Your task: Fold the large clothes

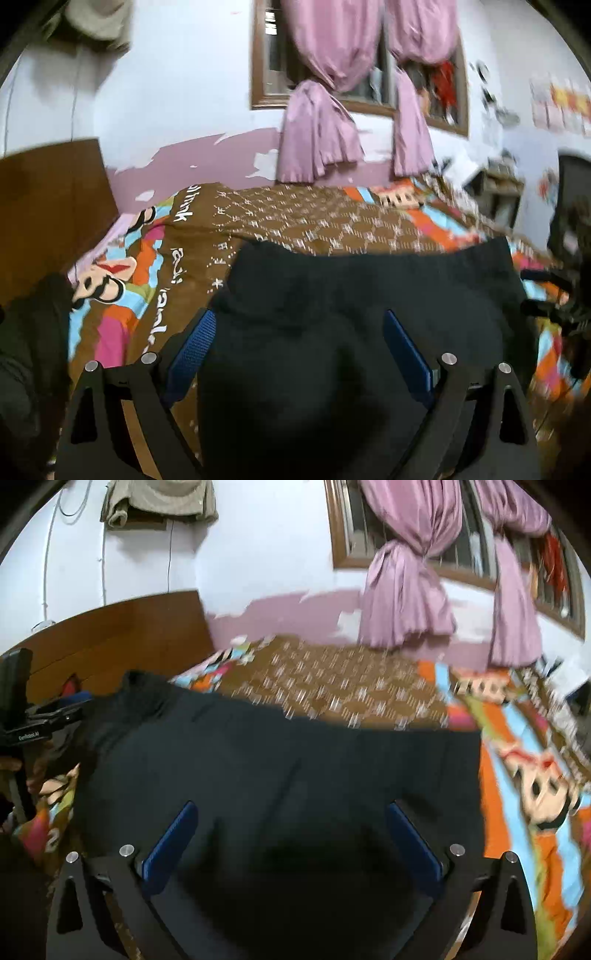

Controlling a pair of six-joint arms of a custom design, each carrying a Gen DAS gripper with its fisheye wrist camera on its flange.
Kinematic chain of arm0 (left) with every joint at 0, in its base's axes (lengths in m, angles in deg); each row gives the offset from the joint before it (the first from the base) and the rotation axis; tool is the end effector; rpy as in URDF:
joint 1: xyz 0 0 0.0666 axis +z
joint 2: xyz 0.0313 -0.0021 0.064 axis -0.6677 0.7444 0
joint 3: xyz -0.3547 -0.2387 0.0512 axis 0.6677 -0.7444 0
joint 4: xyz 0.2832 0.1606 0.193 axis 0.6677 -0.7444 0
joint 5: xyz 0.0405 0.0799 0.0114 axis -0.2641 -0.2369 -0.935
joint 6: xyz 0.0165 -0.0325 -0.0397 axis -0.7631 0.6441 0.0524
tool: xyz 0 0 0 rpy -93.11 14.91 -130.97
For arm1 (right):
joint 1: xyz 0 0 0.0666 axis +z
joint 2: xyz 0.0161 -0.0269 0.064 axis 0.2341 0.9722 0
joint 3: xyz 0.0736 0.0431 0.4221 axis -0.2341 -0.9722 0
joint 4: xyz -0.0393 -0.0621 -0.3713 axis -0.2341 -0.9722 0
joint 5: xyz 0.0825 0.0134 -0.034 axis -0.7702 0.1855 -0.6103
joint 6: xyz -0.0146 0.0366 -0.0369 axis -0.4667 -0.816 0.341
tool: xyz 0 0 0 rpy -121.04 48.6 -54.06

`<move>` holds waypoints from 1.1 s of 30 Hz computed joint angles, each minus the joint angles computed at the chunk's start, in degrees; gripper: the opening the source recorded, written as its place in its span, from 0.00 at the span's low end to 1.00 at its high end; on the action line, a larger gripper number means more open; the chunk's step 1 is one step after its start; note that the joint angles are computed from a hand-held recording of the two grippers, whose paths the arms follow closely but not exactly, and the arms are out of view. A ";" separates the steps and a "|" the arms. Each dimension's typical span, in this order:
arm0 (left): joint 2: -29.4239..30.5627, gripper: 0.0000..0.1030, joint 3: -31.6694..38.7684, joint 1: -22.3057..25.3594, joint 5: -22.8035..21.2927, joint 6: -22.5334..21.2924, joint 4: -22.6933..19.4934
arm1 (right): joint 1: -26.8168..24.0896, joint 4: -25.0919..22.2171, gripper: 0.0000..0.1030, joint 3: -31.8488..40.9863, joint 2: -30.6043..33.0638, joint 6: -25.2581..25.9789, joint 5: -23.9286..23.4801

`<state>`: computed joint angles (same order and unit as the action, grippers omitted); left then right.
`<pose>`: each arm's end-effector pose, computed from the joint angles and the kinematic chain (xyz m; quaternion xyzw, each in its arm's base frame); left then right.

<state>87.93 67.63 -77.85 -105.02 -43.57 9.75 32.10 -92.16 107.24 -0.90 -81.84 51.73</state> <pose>0.4242 -0.2907 0.5707 0.0875 0.8549 -0.0279 0.5107 0.4947 0.1739 0.5820 -0.2283 0.8587 0.1525 0.4328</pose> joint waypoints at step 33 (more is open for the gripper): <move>22.06 0.99 24.11 9.81 10.95 10.57 -16.88 | -2.14 -16.62 1.00 37.57 30.42 -8.31 3.95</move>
<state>109.99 91.74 -68.04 -94.07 -33.00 -7.13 29.96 -108.78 144.81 29.52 -90.15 55.68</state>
